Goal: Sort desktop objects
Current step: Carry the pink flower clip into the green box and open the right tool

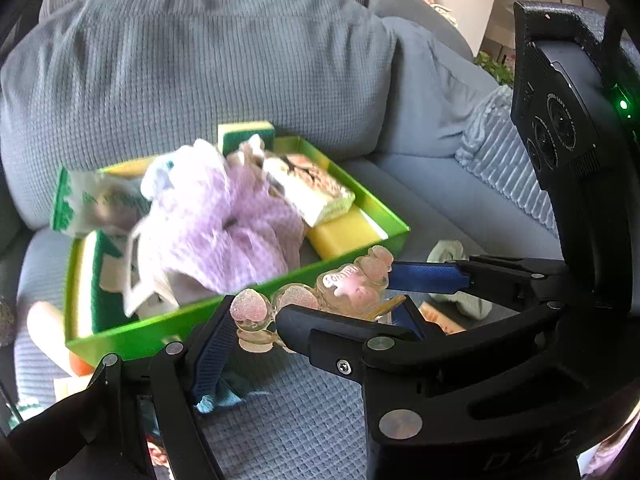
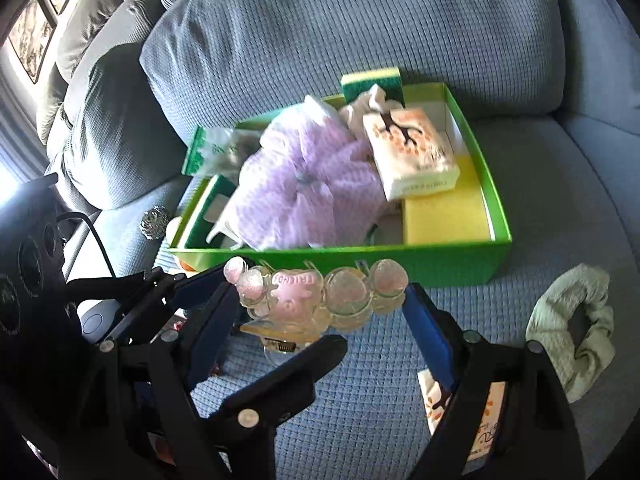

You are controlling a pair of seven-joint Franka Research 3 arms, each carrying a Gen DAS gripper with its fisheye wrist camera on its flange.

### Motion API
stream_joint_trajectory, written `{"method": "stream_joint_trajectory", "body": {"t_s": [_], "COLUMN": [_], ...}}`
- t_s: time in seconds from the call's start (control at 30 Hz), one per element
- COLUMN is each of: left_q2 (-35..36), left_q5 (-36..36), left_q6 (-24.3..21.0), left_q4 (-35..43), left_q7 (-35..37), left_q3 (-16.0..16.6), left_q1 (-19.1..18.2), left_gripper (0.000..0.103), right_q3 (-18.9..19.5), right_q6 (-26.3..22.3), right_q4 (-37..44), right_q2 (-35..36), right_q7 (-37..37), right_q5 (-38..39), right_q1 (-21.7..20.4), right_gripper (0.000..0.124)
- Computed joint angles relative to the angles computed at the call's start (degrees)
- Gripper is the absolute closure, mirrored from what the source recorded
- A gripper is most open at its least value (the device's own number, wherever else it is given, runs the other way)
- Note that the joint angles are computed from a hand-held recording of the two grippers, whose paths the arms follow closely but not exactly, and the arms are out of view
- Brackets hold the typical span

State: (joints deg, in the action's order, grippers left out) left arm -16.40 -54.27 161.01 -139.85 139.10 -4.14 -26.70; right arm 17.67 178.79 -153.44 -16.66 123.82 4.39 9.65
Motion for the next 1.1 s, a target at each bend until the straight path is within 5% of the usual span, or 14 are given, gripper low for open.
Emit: {"method": "stream_joint_trajectory", "body": {"t_s": [0.33,1.1], "left_q2": [0.45,9.68], "left_q5": [1.26,1.01], "left_q6": [0.66,0.35], "left_q4": [3.06,13.51], "left_q7": [-0.97,-0.64], "left_q3": [0.67,-2.56], "left_q1": [1.04,8.16], "left_gripper": [0.025,0.025], "right_q3": [2.62,-8.4], "right_q6": [-1.11,-0.87], "right_q4": [5.61,17.77], "right_q2": [1.72,12.76], "right_q7": [2.08,-5.26], "right_q5": [-5.83,-5.84], "right_q1": [-4.2,3.59], "right_gripper": [0.04,0.04]}}
